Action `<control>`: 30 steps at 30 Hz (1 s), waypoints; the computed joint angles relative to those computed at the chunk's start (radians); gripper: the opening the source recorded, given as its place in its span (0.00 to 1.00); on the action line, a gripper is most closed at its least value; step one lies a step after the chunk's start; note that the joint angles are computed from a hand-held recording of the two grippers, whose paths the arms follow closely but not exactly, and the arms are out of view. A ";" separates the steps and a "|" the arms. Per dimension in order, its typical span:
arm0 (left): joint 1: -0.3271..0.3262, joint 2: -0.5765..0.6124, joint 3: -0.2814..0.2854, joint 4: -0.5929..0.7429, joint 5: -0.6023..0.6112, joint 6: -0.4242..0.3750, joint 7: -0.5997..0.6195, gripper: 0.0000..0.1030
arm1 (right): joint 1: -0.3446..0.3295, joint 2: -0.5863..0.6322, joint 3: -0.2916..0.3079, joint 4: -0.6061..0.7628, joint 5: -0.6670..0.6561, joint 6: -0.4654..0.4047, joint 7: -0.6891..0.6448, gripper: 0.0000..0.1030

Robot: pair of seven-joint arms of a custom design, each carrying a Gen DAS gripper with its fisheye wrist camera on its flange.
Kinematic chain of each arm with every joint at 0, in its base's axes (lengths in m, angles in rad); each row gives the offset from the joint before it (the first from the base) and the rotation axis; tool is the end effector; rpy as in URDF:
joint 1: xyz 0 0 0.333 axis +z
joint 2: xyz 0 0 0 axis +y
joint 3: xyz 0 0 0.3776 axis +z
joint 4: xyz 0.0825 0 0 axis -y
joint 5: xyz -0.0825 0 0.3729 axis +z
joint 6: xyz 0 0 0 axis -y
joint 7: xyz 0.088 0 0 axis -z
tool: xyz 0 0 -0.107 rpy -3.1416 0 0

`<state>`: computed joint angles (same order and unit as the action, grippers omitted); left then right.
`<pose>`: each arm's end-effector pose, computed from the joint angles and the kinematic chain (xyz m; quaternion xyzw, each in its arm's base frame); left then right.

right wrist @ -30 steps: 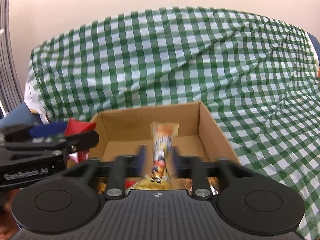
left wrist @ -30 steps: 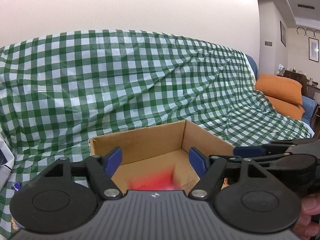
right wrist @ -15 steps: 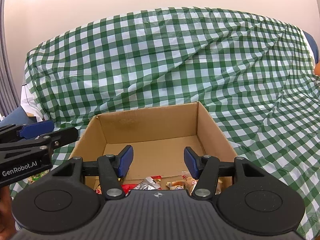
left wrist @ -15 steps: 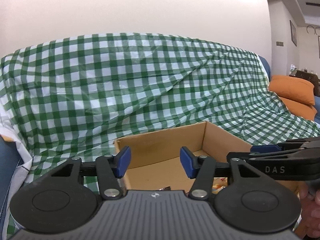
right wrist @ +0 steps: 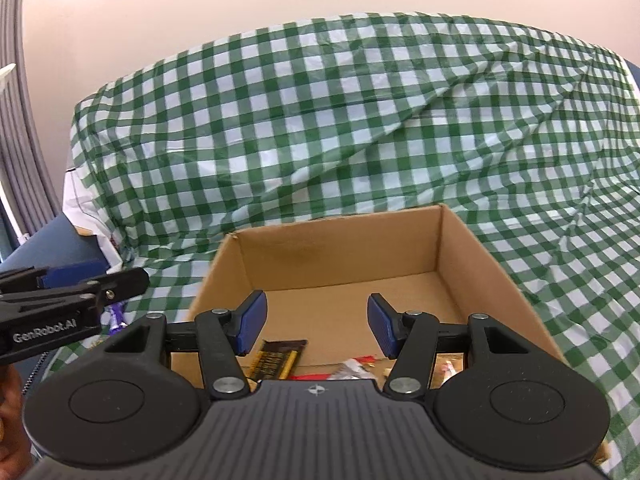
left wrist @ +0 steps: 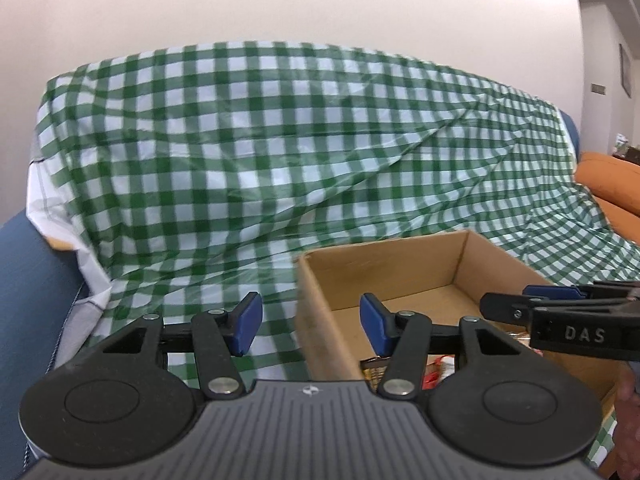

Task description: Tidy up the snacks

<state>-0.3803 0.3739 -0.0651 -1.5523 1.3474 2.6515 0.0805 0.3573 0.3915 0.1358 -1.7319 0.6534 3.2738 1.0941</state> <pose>0.6442 -0.3274 0.5615 -0.6063 0.5830 -0.3605 0.4032 0.6563 0.2622 0.5428 -0.6623 0.5266 -0.2463 0.4727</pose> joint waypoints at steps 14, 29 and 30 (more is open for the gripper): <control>0.053 -0.042 -0.004 -0.116 -0.136 -0.198 -0.053 0.86 | -0.018 0.020 0.070 0.040 0.003 -0.038 -0.037 0.46; 0.131 0.048 -0.005 -0.093 -0.382 -0.314 -0.056 0.99 | 0.031 0.067 0.020 0.113 -0.024 -0.108 -0.023 0.46; 0.133 0.048 -0.003 -0.094 -0.386 -0.313 -0.059 0.99 | 0.032 0.070 0.020 0.117 -0.026 -0.112 -0.025 0.46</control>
